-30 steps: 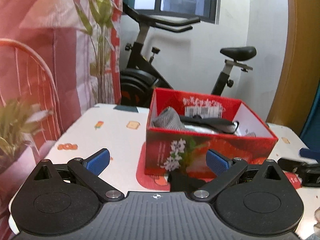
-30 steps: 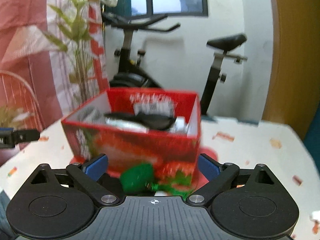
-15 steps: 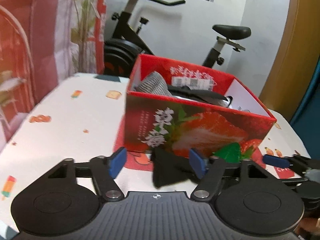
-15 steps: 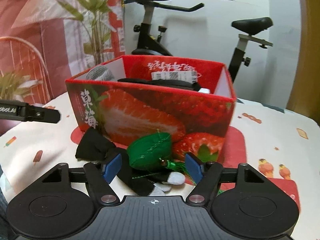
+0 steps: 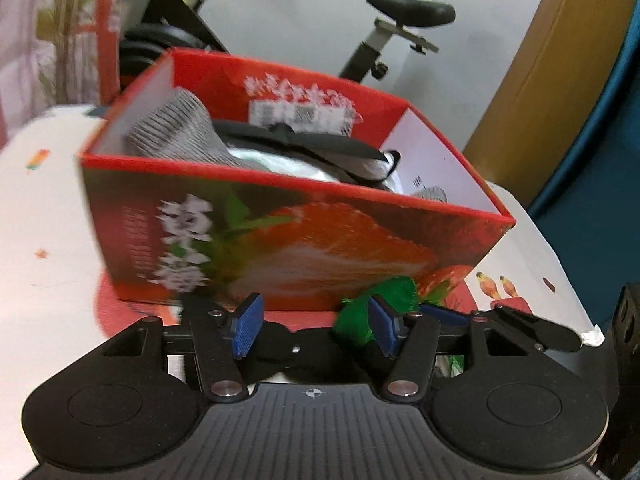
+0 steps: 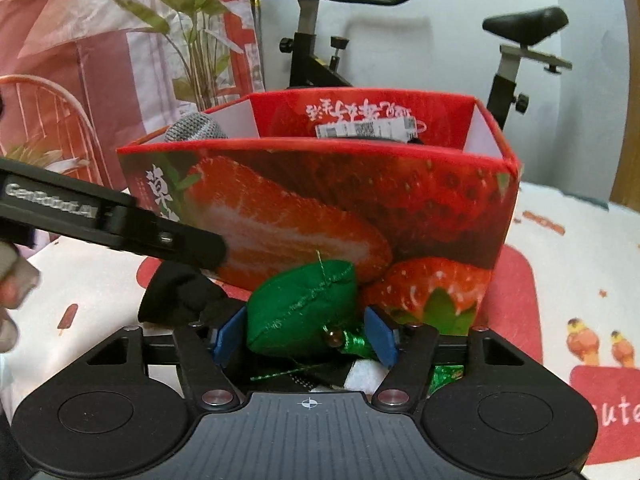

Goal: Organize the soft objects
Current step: 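Close both grippers on the green tasselled sachet, then lift the green sachet with both grippers over the red box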

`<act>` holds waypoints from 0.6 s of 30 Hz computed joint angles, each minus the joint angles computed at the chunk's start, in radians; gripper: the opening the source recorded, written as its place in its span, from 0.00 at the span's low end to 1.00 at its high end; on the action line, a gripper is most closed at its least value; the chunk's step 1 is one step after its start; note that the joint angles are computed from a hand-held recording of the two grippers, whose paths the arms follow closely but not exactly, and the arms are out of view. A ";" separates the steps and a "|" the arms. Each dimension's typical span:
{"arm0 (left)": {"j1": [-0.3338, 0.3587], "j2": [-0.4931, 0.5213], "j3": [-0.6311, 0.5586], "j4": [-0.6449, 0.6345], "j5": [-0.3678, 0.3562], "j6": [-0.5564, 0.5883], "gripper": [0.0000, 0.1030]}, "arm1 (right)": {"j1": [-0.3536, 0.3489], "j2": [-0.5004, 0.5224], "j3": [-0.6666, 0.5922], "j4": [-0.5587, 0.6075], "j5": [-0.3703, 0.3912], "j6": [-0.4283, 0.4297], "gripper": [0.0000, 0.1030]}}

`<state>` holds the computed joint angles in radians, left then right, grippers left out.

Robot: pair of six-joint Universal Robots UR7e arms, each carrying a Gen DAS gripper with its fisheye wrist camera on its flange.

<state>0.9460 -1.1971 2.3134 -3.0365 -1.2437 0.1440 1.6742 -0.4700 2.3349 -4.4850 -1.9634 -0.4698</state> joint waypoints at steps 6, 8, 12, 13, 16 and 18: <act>0.023 0.078 -0.052 0.037 -0.077 -0.028 0.54 | -0.030 0.005 0.008 -0.007 0.045 -0.018 0.55; 0.028 0.096 -0.058 0.026 -0.099 -0.020 0.53 | -0.038 0.003 0.012 -0.007 0.061 -0.013 0.55; 0.036 0.116 -0.069 0.025 -0.125 -0.007 0.52 | -0.050 0.005 0.018 -0.018 0.082 -0.007 0.54; 0.038 0.123 -0.071 0.022 -0.134 -0.005 0.52 | -0.049 0.005 0.017 -0.018 0.081 -0.007 0.54; 0.057 0.125 -0.072 0.015 -0.174 -0.021 0.51 | -0.045 0.004 0.016 -0.015 0.073 0.002 0.53; 0.052 0.122 -0.054 -0.014 -0.174 -0.017 0.51 | -0.037 -0.001 0.018 -0.010 0.063 0.010 0.53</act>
<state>0.9976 -1.0751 2.2593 -3.0502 -1.4178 0.1273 1.6370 -0.4709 2.3528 -4.4948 -1.9002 -0.4598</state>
